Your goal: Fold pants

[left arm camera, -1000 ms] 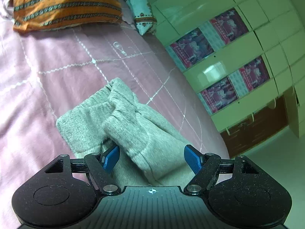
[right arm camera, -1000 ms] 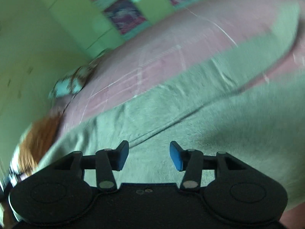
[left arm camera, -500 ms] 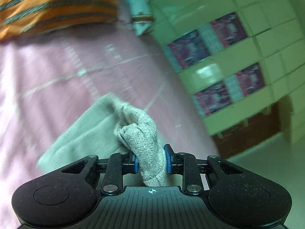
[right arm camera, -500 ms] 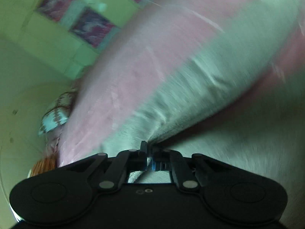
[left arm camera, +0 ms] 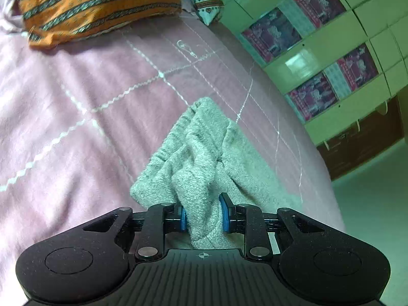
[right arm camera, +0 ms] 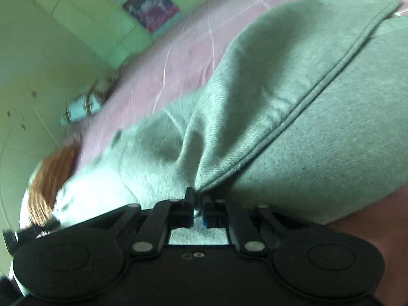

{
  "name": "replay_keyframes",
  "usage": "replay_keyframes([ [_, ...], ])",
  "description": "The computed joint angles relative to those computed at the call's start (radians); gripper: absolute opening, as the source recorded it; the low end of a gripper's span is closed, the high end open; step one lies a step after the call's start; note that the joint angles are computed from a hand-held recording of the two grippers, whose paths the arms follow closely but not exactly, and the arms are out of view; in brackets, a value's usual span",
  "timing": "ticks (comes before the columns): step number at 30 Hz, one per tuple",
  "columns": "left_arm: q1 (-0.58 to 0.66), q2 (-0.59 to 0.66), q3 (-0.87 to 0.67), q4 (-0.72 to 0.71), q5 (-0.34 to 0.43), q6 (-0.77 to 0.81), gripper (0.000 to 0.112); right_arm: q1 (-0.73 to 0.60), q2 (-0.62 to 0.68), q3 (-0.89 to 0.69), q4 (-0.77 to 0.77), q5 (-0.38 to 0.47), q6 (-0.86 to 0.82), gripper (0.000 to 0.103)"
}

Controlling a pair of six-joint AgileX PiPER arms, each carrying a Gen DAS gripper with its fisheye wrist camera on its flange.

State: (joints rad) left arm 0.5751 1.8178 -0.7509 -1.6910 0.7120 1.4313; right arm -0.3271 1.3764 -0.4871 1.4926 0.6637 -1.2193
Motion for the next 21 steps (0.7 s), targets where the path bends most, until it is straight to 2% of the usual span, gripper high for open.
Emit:
replay_keyframes([
  [2, -0.015, -0.002, -0.028, 0.031, -0.022, -0.037, 0.026, 0.023, 0.003, -0.015, -0.018, -0.041, 0.012, 0.005],
  [4, -0.027, -0.029, -0.043, 0.029, -0.031, -0.039, 0.026, 0.04, 0.017, -0.038, -0.059, -0.05, 0.052, 0.0],
  [7, 0.025, -0.087, -0.029, -0.008, 0.054, 0.015, 0.026, 0.075, -0.055, -0.103, -0.079, -0.02, 0.12, 0.0],
  [9, 0.021, -0.112, -0.043, 0.058, 0.021, -0.011, 0.026, 0.068, -0.109, -0.119, -0.146, 0.011, 0.177, 0.0],
  [11, -0.023, -0.076, -0.074, 0.178, -0.082, -0.078, 0.026, 0.1, -0.105, -0.117, -0.21, -0.034, 0.215, 0.0],
  [12, -0.035, -0.039, -0.078, 0.194, -0.104, -0.082, 0.026, 0.117, -0.062, -0.126, -0.232, -0.061, 0.223, 0.0],
  [13, -0.022, -0.021, -0.071, 0.17, -0.085, -0.059, 0.026, 0.119, -0.005, -0.119, -0.214, -0.074, 0.206, 0.0],
  [14, 0.0, -0.015, -0.05, 0.12, -0.058, -0.021, 0.026, 0.092, 0.026, -0.105, -0.156, -0.052, 0.168, 0.0],
  [16, 0.003, -0.034, -0.033, 0.077, -0.046, -0.005, 0.026, 0.087, 0.011, -0.098, -0.13, -0.049, 0.158, 0.0],
  [19, -0.019, -0.077, -0.017, 0.051, -0.067, 0.039, 0.026, 0.068, -0.059, -0.077, -0.072, -0.016, 0.082, 0.0],
  [21, -0.06, -0.057, -0.038, 0.094, -0.144, 0.011, 0.026, 0.06, -0.072, -0.078, -0.103, -0.001, 0.105, 0.0],
])
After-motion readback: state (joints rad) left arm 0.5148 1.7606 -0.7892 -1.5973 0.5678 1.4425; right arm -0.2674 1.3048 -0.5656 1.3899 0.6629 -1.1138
